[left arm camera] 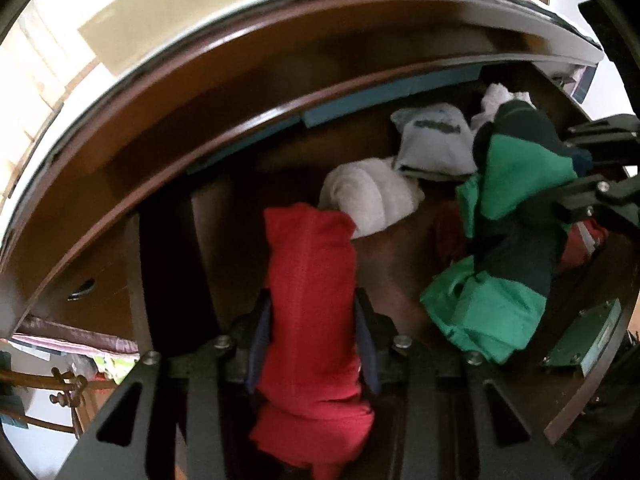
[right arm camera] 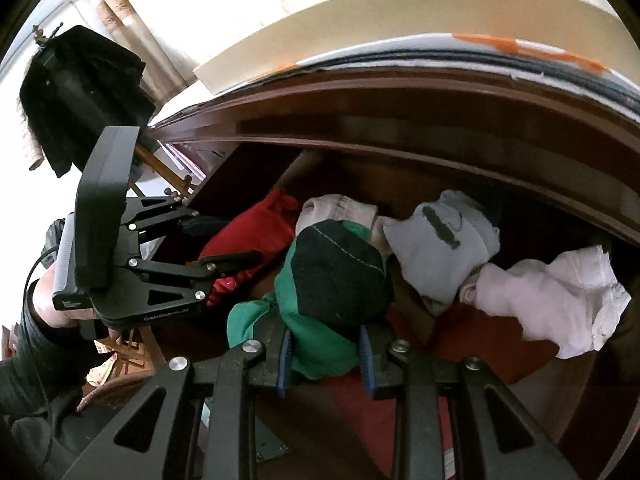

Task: Take underwear out of drawer
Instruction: 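Close left gripper on the red sock in the drawer, then lift both held socks out of the drawer up over the tray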

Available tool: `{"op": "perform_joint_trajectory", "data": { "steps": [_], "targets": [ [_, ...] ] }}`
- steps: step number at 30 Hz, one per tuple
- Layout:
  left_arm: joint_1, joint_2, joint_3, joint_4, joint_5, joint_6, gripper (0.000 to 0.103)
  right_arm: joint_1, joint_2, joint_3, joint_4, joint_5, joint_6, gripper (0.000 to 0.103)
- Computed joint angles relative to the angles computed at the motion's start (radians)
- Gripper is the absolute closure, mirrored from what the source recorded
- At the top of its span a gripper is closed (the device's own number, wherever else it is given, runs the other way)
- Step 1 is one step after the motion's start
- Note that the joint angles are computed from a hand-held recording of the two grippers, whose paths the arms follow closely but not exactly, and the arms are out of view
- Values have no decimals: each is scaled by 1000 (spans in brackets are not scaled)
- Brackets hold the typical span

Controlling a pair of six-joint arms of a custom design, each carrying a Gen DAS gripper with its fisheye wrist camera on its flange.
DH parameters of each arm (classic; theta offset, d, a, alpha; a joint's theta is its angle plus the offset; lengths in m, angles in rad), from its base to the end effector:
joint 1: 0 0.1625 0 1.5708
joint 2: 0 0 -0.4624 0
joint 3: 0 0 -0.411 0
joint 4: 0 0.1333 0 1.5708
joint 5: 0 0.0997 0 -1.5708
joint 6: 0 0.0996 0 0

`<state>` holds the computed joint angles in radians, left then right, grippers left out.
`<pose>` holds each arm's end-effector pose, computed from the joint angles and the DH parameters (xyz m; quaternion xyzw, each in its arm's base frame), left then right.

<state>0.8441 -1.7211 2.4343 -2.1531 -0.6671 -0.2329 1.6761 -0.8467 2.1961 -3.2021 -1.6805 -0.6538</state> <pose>-0.0627 -0.3890 0.2767 0.2471 0.8635 -0.1489 0.4137 0.1764 -0.5041 0.0406 0.3591 -0.9211 0.1203 0.0902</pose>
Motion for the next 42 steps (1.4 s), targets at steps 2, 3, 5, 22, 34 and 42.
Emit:
{"op": "perform_joint_trajectory", "data": {
  "steps": [2,3,5,22,34,42],
  "targets": [
    [-12,-14,14,-25,-1,12,66,0,-1,7,-15,5,-13,74],
    [-21,-21,24,-43,3,22,66,0,-2,10,-23,6,-19,74],
    [-42,-46,48,-62,14,33,66,1,-3,25,-54,13,-38,74],
    [-29,-124,96,-264,-19,143,66,-7,-21,89,-174,64,-139,74],
    [-28,-126,125,-412,-59,182,67,-12,-17,110,-237,75,-156,74],
    [-18,-129,139,-516,-88,198,67,-19,-5,148,-348,107,-211,74]
  ]
}}
